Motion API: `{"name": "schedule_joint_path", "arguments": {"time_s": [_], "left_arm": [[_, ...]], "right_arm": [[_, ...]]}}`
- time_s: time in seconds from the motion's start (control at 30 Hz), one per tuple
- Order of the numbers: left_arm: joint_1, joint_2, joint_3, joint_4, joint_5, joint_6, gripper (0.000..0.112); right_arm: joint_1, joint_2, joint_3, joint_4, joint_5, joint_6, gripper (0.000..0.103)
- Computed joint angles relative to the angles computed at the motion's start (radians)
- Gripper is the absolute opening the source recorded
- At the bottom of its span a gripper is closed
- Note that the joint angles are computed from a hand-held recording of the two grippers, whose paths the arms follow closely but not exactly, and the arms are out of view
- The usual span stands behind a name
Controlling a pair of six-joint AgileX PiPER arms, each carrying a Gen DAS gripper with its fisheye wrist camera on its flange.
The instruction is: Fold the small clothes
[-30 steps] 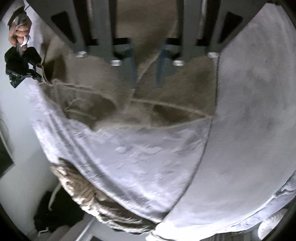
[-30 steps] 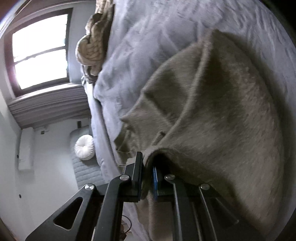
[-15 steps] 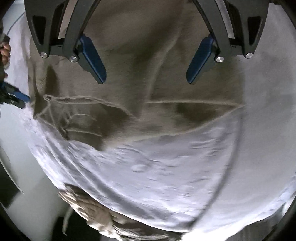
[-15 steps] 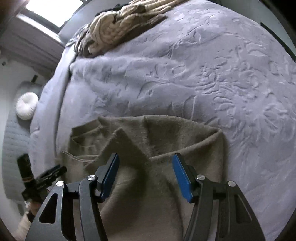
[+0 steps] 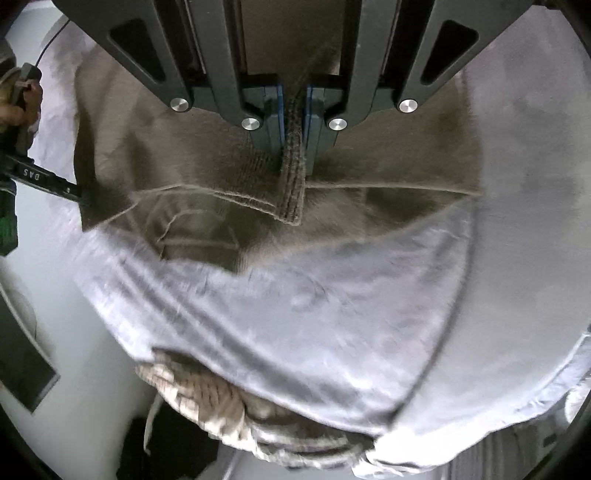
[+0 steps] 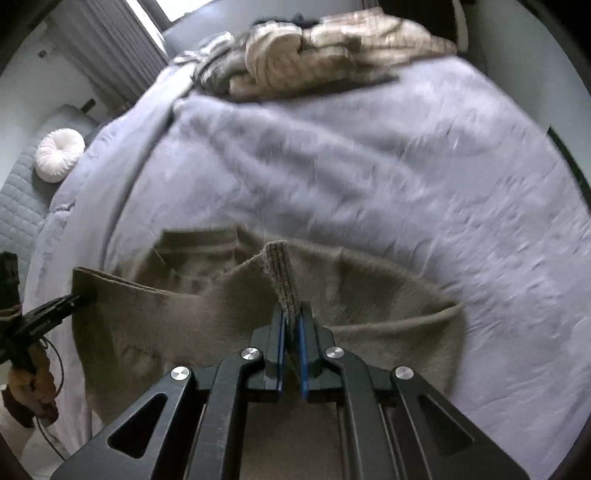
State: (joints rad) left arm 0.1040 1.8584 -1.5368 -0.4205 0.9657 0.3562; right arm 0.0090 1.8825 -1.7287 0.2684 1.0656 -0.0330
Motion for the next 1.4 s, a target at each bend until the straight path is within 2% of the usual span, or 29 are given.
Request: {"name": "schedule_joint_path", "arguments": {"time_s": [0.1,0.27,0.37,0.5,0.57,0.63,0.67,0.73,0.8,0.93,1.07,1.17,1.23,1.3,1.33,1.37,1.4], "left_arm": [[0.030,-0.027,-0.026,-0.014,-0.002,0.002,0.008],[0.008,0.078,-0.126,0.060,-0.021,-0.080,0.008],[-0.019,0.141,-0.126,0.137,-0.071,-0.157,0.008],[-0.038,0.198,-0.094,0.200,-0.140,-0.241,0.009],[-0.038,0.198,-0.077,0.212,-0.163,-0.254,0.018],[-0.041,0.192,-0.077,0.272,-0.174,-0.310,0.043],[-0.034,0.183,-0.075,0.295,-0.175,-0.331,0.048],[-0.017,0.166,-0.075,0.330,-0.165,-0.358,0.048],[0.003,0.156,-0.093,0.372,-0.131,-0.384,0.048],[0.059,0.079,-0.053,0.282,-0.084,-0.270,0.048],[0.069,-0.038,0.098,0.214,-0.074,-0.165,0.048],[0.038,-0.103,0.231,0.250,-0.104,-0.162,0.048],[0.027,-0.129,0.322,0.313,-0.122,-0.205,0.048],[0.058,-0.161,0.399,0.301,-0.149,-0.184,0.049],[0.083,-0.188,0.437,0.276,-0.167,-0.149,0.052],[0.103,-0.217,0.468,0.290,-0.172,-0.147,0.059],[0.108,-0.227,0.479,0.334,-0.164,-0.181,0.078]], "right_arm": [[-0.011,0.052,-0.076,-0.022,0.026,0.015,0.007],[0.013,0.190,-0.138,-0.068,0.011,0.073,0.007],[0.012,0.248,-0.119,-0.067,-0.025,0.094,0.007],[0.006,0.247,-0.080,-0.052,-0.076,0.100,0.007],[0.000,0.238,-0.080,-0.055,-0.068,0.108,0.007],[-0.006,0.223,-0.075,-0.084,-0.061,0.146,0.012],[-0.010,0.213,-0.072,-0.104,-0.055,0.179,0.013],[-0.013,0.184,-0.057,-0.147,-0.046,0.237,0.013],[-0.025,0.125,0.003,-0.118,-0.063,0.220,0.013],[-0.007,-0.034,0.183,-0.052,-0.104,0.132,0.017],[0.039,-0.141,0.362,-0.005,-0.121,0.099,0.017],[0.065,-0.179,0.493,-0.047,-0.135,0.125,0.016],[0.035,-0.235,0.584,-0.010,-0.172,0.093,0.016],[0.011,-0.280,0.627,-0.001,-0.169,0.089,0.016],[-0.005,-0.304,0.648,0.009,-0.158,0.083,0.016],[-0.022,-0.324,0.666,0.024,-0.142,0.074,0.016],[-0.037,-0.345,0.683,0.035,-0.119,0.075,0.016]]}}
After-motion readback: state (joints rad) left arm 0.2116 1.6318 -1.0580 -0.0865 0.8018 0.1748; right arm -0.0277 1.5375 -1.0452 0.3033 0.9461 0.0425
